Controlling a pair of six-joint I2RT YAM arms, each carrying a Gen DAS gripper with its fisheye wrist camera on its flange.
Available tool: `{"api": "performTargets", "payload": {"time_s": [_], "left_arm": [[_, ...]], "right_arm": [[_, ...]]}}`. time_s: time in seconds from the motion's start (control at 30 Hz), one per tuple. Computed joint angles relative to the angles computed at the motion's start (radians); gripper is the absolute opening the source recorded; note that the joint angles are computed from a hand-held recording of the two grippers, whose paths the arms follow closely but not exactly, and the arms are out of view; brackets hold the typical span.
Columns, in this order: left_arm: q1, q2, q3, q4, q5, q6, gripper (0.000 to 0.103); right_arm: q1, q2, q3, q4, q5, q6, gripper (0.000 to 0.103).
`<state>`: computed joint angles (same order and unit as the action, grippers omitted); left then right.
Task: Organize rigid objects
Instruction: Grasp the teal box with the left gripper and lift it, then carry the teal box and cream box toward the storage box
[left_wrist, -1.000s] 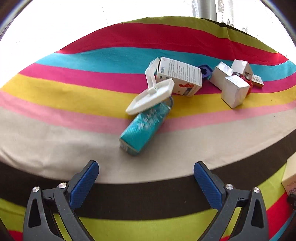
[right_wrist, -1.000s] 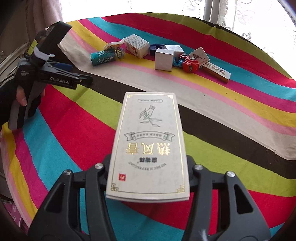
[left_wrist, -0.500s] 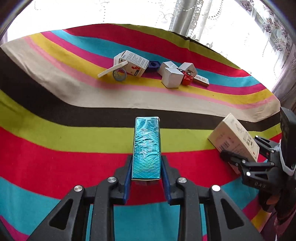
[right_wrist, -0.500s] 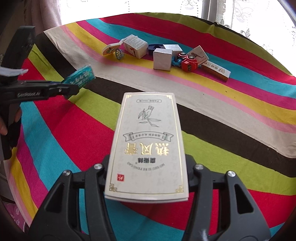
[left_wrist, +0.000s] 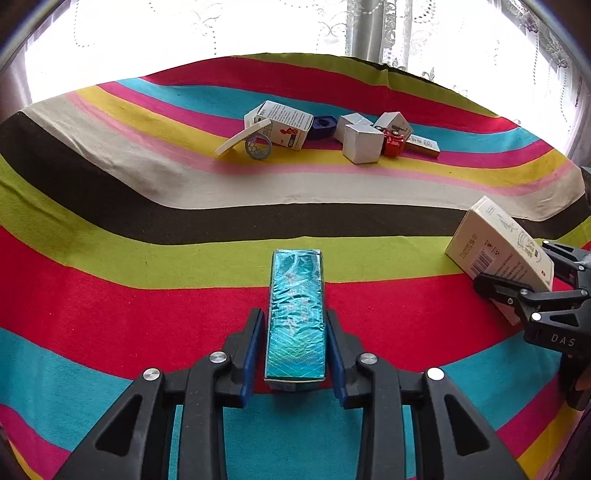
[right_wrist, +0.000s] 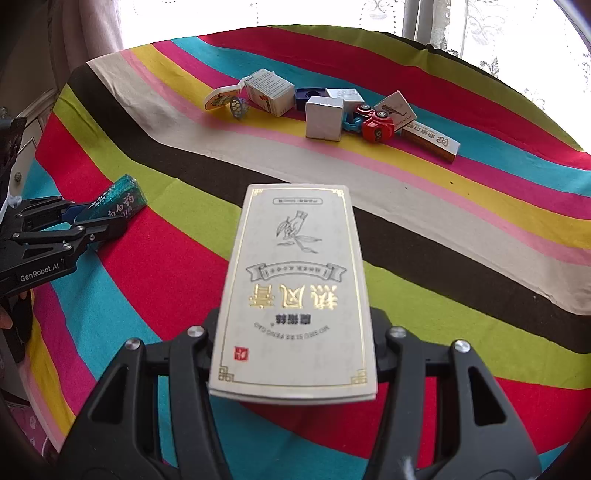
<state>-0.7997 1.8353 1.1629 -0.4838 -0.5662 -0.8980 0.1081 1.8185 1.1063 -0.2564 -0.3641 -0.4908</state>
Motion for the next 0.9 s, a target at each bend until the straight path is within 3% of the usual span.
{"api": "performTargets", "payload": {"time_s": [0.33,0.5,0.67,0.9], "left_arm": [[0.001,0.004,0.005,-0.004,-0.001,-0.005,0.033],[0.005,0.0,0.001,-0.002,0.002,-0.004,0.034],[0.007,-0.003,-0.003,0.001,0.004,-0.001,0.034],[0.004,-0.003,-0.001,-0.009,-0.002,-0.012,0.03]], "right_arm": [[-0.002,0.004,-0.002,0.008,0.002,0.007,0.056],[0.014,-0.024,-0.016,-0.008,0.067,0.074,0.055],[0.019,-0.218,-0.191,0.022,0.07,0.183,0.055],[-0.038,-0.423,-0.354,-0.014,-0.004,0.185,0.055]]}}
